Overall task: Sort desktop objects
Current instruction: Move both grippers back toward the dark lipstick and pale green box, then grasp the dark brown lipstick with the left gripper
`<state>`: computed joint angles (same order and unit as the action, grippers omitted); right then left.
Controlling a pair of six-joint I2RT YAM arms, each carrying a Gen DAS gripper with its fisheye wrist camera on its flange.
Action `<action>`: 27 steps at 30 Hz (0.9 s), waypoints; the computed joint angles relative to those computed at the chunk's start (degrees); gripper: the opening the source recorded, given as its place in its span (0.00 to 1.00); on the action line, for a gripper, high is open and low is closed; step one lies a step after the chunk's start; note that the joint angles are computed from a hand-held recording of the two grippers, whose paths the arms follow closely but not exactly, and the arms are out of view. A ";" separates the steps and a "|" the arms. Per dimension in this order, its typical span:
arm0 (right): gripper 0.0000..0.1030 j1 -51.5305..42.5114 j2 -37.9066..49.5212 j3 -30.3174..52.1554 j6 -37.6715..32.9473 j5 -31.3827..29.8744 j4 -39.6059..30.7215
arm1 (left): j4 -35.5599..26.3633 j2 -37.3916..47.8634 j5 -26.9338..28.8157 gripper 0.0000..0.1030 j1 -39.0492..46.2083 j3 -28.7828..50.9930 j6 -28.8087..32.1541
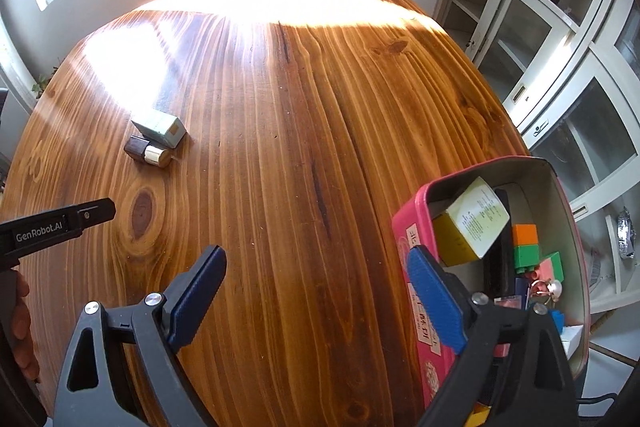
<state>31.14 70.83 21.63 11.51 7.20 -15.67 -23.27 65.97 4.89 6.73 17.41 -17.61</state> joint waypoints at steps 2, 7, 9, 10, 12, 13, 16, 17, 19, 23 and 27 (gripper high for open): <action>0.91 0.56 1.65 0.55 0.17 -0.18 0.92 | 1.27 1.72 0.54 0.56 -0.39 1.07 -0.28; 0.91 1.55 4.79 1.52 0.24 -0.69 2.49 | 5.22 7.30 0.32 0.56 -2.47 3.72 -1.97; 0.91 1.78 6.08 1.88 0.22 -0.96 3.12 | 7.12 9.84 -0.23 0.56 -3.46 4.57 -2.84; 0.91 1.87 6.67 2.03 0.24 -1.11 3.40 | 7.81 11.09 -0.44 0.56 -3.69 5.06 -3.11; 0.91 2.02 7.68 2.23 0.29 -1.39 3.95 | 8.86 13.04 -0.47 0.56 -3.66 5.92 -3.21; 0.91 2.06 8.16 2.27 0.30 -1.55 4.25 | 9.22 13.83 -0.66 0.56 -3.74 6.32 -3.22; 0.91 1.70 9.58 2.39 0.12 -2.31 5.03 | 9.45 14.64 -0.67 0.56 -3.36 6.95 -2.87; 0.91 1.57 10.08 2.47 0.07 -2.58 5.24 | 9.50 15.01 -0.50 0.56 -3.18 7.25 -2.85; 0.91 1.28 10.95 2.62 -0.14 -3.04 5.71 | 10.06 16.19 0.16 0.56 -3.09 7.94 -3.12; 0.91 1.15 12.84 3.17 -0.56 -3.47 6.77 | 10.83 18.94 0.92 0.56 -3.20 9.17 -3.80; 0.91 1.09 14.19 3.61 -0.81 -3.85 7.46 | 11.75 21.05 1.02 0.56 -2.60 9.52 -3.97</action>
